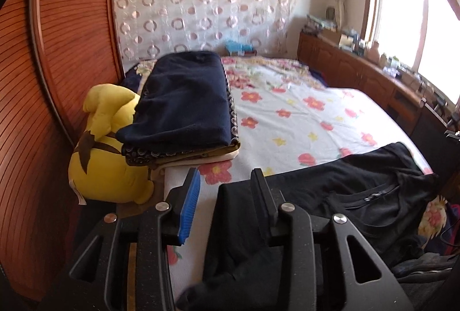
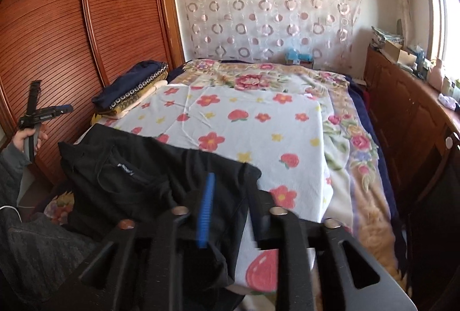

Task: Fold small clothes
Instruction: 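Lower the folded hem onto the shirt and open both tools, then grasp the folded shirt edge with the left tool while the right tool grasps it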

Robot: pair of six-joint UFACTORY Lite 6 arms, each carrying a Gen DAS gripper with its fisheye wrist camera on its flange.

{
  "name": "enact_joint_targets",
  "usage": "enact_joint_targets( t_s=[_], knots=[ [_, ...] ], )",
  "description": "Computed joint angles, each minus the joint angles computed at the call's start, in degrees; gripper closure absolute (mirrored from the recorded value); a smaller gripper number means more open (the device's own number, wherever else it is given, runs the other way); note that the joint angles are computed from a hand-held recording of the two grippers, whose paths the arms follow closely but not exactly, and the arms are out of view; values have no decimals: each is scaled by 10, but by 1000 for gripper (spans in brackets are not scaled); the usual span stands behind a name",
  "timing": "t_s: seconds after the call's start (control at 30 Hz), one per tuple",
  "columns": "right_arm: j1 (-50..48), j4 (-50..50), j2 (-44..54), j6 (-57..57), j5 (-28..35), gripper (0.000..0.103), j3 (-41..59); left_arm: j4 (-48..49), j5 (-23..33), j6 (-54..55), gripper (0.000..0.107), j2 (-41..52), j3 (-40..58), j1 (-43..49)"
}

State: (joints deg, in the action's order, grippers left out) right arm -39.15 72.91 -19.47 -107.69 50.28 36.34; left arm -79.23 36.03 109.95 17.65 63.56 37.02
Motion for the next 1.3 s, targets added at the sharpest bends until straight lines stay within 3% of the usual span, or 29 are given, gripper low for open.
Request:
enact_joint_targets(
  t_s=[0.13, 0.23, 0.4, 0.7, 0.77, 0.93, 1.03, 1.13, 1.23, 1.27, 1.3],
  knots=[
    [58, 78, 75, -62, -71, 60, 13, 42, -34, -49, 70, 73, 71, -31],
    [115, 189, 187, -155, -114, 59, 57, 99, -51, -110, 70, 125, 125, -51],
    [201, 294, 319, -202, -220, 59, 148, 202, -72, -205, 70, 185, 187, -80],
    [273, 286, 419, -146, -280, 56, 234, 274, -76, -292, 70, 248, 239, -96],
    [284, 274, 440, -119, -322, 53, 258, 319, -70, -345, 70, 270, 263, -100],
    [280, 216, 459, -47, -310, 48, 286, 305, -55, -343, 70, 274, 266, -96],
    [271, 177, 466, -19, -263, 48, 291, 303, -55, -344, 70, 270, 262, -97],
    [289, 187, 465, -32, -289, 48, 292, 303, -52, -336, 70, 261, 250, -101],
    [285, 180, 470, -42, -277, 48, 290, 309, -62, -343, 70, 252, 239, -105],
    [287, 181, 469, -48, -279, 50, 287, 307, -68, -339, 70, 246, 231, -107],
    [289, 186, 467, -60, -278, 60, 283, 302, -71, -330, 70, 242, 224, -109]
  ],
)
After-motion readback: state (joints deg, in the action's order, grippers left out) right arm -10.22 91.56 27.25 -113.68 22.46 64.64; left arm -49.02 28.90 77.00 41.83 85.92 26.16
